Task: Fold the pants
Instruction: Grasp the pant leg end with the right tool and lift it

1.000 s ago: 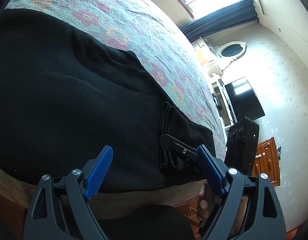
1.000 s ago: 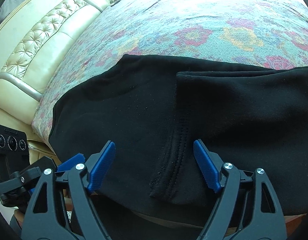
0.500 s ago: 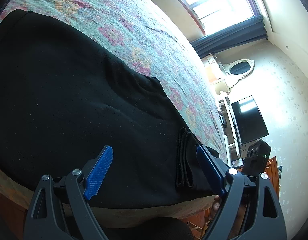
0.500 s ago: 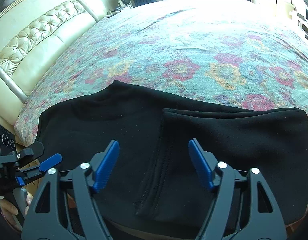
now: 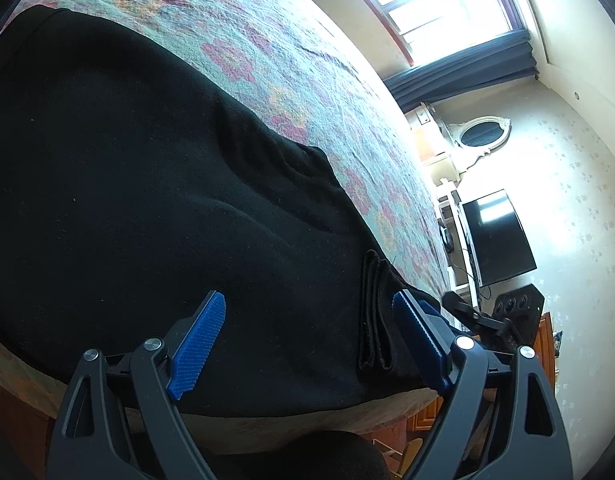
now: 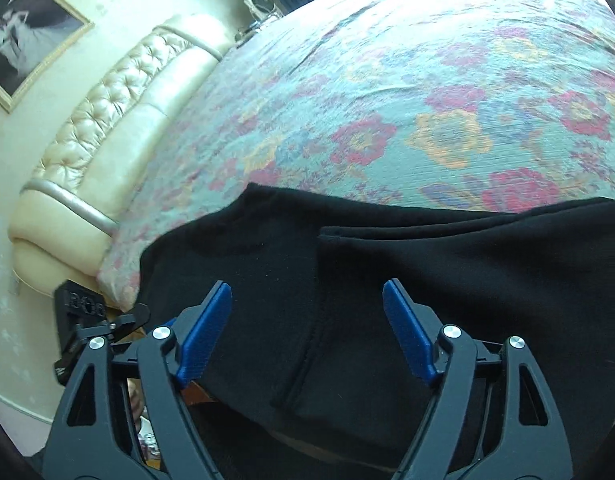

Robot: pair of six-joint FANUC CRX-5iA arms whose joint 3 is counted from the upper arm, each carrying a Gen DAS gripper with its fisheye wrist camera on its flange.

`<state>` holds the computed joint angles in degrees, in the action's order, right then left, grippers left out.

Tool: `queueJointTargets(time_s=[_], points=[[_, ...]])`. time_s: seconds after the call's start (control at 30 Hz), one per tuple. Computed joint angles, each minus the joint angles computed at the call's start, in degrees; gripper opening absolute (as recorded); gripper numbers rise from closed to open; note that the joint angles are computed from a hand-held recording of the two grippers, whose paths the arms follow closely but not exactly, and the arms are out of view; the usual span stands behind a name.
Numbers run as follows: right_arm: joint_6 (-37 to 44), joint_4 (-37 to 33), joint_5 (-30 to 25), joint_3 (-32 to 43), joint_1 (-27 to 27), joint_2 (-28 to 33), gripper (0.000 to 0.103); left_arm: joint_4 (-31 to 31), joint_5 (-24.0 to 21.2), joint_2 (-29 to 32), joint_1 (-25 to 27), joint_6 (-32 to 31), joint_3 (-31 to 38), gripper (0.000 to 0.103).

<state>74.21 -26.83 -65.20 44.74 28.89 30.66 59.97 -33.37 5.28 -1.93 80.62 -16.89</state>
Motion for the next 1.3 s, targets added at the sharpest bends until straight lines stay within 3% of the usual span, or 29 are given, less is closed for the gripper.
queueJointTargets(time_s=[0.13,0.23,0.33,0.43,0.53,0.57,0.6,0.67,0.77,0.83,0.87,0.93,1.0,1.03,1.3], points=[[0.4,-5.6,2.4,-8.5,-8.6,-7.2,0.087,1.3,0.2,-0.1,0.1,-0.8,-0.7,0.084],[-2.7,-6.9,0.8,-12.2,-14.5,-9.2,0.087,0.9,0.3,-0.2,0.2,-0.8,-0.7,0.084],[-1.4,-15.1,-3.1,-14.3,-19.8,-9.1,0.087,-0.2,0.4,-0.1,0.1,-0.4,-0.5,0.084],[2.3,-22.1,-7.6,-14.1,-21.5,-7.3,0.087,-1.0,0.3,-0.1,0.1,-0.3,-0.3,0.084],[4.6,-21.8,-8.0,-14.3,-20.2,-6.8,0.087,-1.7,0.3,-0.1,0.2,-0.4,-0.1,0.084],[4.9,-21.4,-8.1,-14.2,-19.9,-6.8,0.083,-1.9,0.3,-0.1,0.2,-0.3,-0.1,0.084],[5.0,-20.9,-8.8,-13.6,-19.7,-6.5,0.066,-2.0,0.3,-0.1,0.1,-0.2,-0.1,0.084],[5.8,-22.0,-11.0,-12.7,-20.0,-5.7,0.044,-2.1,0.4,-0.2,0.0,0.0,-0.1,0.084],[6.8,-19.3,-10.7,-13.6,-18.7,-6.3,0.029,-2.1,0.3,-0.2,0.0,0.0,-0.1,0.084],[7.1,-20.1,-11.5,-13.5,-19.2,-6.1,0.026,-2.1,0.4,-0.2,-0.1,0.2,-0.1,0.084],[7.4,-20.3,-11.6,-13.4,-19.2,-6.1,0.027,-1.9,0.3,-0.2,-0.1,0.1,-0.1,0.084],[7.6,-20.9,-11.9,-12.7,-19.6,-5.7,0.038,-1.6,0.4,-0.2,-0.1,0.0,-0.2,0.084],[7.1,-22.4,-11.0,-11.8,-20.6,-5.4,0.072,-1.4,0.5,-0.2,-0.2,0.2,-0.3,0.084],[7.2,-23.1,-9.4,-12.1,-21.2,-5.8,0.079,-1.6,0.5,-0.2,-0.2,0.4,-0.1,0.084],[3.0,-25.6,-7.8,-1.8,-21.9,1.9,0.082,-1.5,0.3,-0.4,0.0,-0.1,-0.4,0.084]])
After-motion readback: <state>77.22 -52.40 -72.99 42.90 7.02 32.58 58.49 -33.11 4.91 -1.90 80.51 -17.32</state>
